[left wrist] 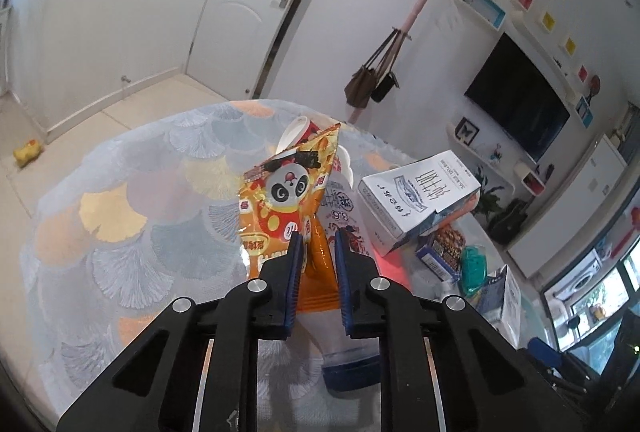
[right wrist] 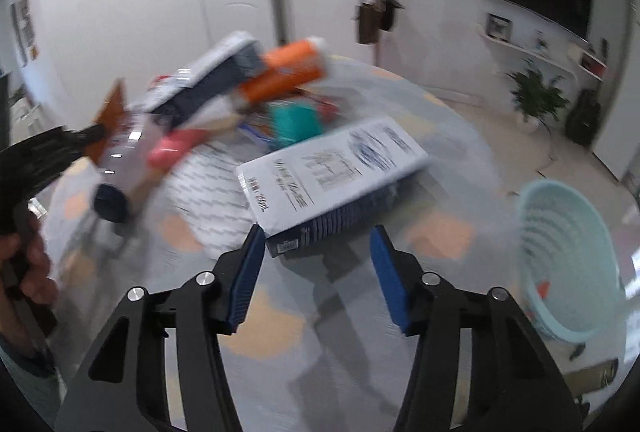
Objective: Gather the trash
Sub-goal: 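Grasp the orange snack bag with the left tool, then grasp the white milk carton with the right tool while the left tool lifts the snack bag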
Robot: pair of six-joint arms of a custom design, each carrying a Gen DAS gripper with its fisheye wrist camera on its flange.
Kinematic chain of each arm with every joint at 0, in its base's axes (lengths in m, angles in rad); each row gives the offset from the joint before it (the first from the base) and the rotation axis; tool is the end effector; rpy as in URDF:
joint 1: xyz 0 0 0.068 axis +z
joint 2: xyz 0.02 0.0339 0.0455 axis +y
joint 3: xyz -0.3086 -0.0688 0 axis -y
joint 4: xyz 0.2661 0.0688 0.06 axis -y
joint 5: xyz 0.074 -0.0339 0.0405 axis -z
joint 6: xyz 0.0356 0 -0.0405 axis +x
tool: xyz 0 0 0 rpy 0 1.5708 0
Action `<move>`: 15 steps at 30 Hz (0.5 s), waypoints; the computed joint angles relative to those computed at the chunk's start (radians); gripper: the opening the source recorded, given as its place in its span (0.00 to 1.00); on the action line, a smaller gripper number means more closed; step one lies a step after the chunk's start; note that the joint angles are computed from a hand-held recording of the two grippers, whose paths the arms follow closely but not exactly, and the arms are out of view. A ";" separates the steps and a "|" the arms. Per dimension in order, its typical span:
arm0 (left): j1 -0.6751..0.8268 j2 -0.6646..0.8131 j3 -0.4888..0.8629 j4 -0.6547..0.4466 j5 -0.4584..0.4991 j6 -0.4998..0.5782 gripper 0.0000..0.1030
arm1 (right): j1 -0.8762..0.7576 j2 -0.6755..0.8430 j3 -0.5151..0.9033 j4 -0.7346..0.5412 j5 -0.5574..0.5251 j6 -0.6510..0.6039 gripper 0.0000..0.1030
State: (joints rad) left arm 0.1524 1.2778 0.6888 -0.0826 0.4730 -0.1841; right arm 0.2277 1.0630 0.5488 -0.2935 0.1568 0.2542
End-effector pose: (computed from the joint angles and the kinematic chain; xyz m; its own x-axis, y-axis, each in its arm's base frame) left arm 0.2676 0.0247 0.2452 -0.6444 -0.2638 -0.7177 0.1011 0.9010 -0.4220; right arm 0.2025 0.0412 0.2256 -0.7111 0.0902 -0.6973 0.0630 0.9959 0.0646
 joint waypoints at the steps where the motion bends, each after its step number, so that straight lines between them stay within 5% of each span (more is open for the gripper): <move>1: 0.002 -0.001 -0.007 0.011 0.005 -0.005 0.14 | -0.044 -0.018 -0.013 -0.011 -0.007 -0.012 0.49; 9: 0.013 -0.012 -0.031 0.050 0.018 -0.026 0.13 | -0.255 -0.079 0.000 -0.077 -0.175 -0.077 0.54; 11: 0.014 -0.019 -0.032 0.045 0.018 -0.023 0.12 | -0.257 -0.039 0.027 -0.064 -0.222 -0.046 0.65; 15: 0.016 -0.043 -0.020 0.009 0.009 -0.007 0.07 | -0.262 0.134 0.095 -0.001 -0.283 0.071 0.69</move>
State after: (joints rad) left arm 0.1682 1.2344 0.6689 -0.0732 0.4821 -0.1912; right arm -0.0340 1.1973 0.6434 -0.2946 -0.1260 0.3249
